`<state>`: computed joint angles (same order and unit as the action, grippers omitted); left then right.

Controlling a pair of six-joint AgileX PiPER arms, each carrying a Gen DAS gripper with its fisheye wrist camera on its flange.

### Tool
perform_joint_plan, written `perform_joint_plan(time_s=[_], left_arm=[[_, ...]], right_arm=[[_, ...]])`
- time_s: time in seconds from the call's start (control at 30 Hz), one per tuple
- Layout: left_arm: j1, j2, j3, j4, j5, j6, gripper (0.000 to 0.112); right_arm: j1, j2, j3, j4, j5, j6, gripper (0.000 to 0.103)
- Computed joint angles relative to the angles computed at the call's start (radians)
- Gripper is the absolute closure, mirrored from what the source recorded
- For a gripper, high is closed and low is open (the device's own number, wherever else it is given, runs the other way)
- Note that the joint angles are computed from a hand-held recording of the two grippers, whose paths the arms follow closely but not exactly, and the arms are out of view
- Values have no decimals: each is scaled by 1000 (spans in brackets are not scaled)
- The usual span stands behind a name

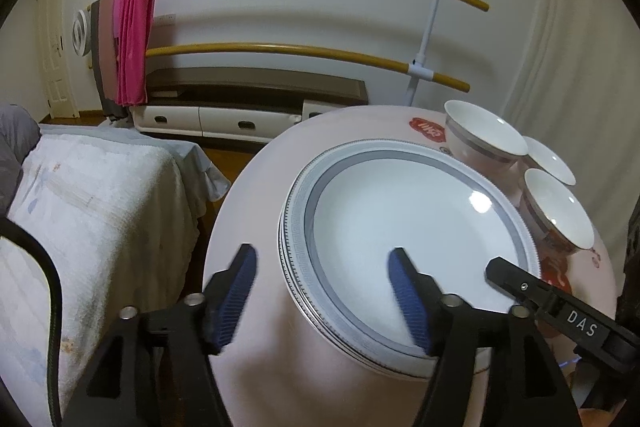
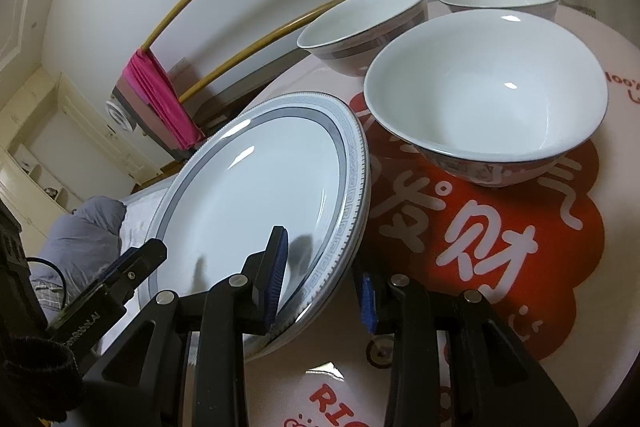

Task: Organize plates and bowls
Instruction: 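Pull both tools back from the plate stack toward the bowls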

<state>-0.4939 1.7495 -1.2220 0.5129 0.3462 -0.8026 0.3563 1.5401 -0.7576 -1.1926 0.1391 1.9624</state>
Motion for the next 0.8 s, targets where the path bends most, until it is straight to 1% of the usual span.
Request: perform_joint_plan(time_s=[0.07,0.13,0.23,0.3,0.37,0.43,0.5,0.57,0.6,0.67,0.77,0.8], left_arm=[[-17,-19,16,57,6,-58,41],[-39,-40,28,104,22,-106,40],[-77,-76,54,189,46,-196,35],[-110,-101,66,243,70,-254,30],[-144,-125,79,279,94,-296,27],[-176,-161,104,316,110,-341,24],[-216,-196,126,359,137,-395,19],[-255,-232,150,398,167,-441,16],[-283,-257,169,426,185,-474,15],[-325,-284,181,447,208,-504,13],[-403,-317,184,486,272,-556,11],[-423,-330,192,496,283,-571,11]], right_arm=[[8,-19,8,15,13,-20,65],[10,-33,7,115,23,-121,65],[16,-71,26,184,30,-189,64],[31,-108,41,190,49,-197,64],[59,-160,50,229,92,-245,58],[87,-201,53,257,140,-280,41],[127,-252,60,246,197,-273,35],[165,-301,67,250,260,-282,33],[186,-326,67,260,298,-291,31],[209,-382,82,269,344,-297,29],[251,-473,103,289,423,-311,26],[268,-506,109,297,453,-319,23]])
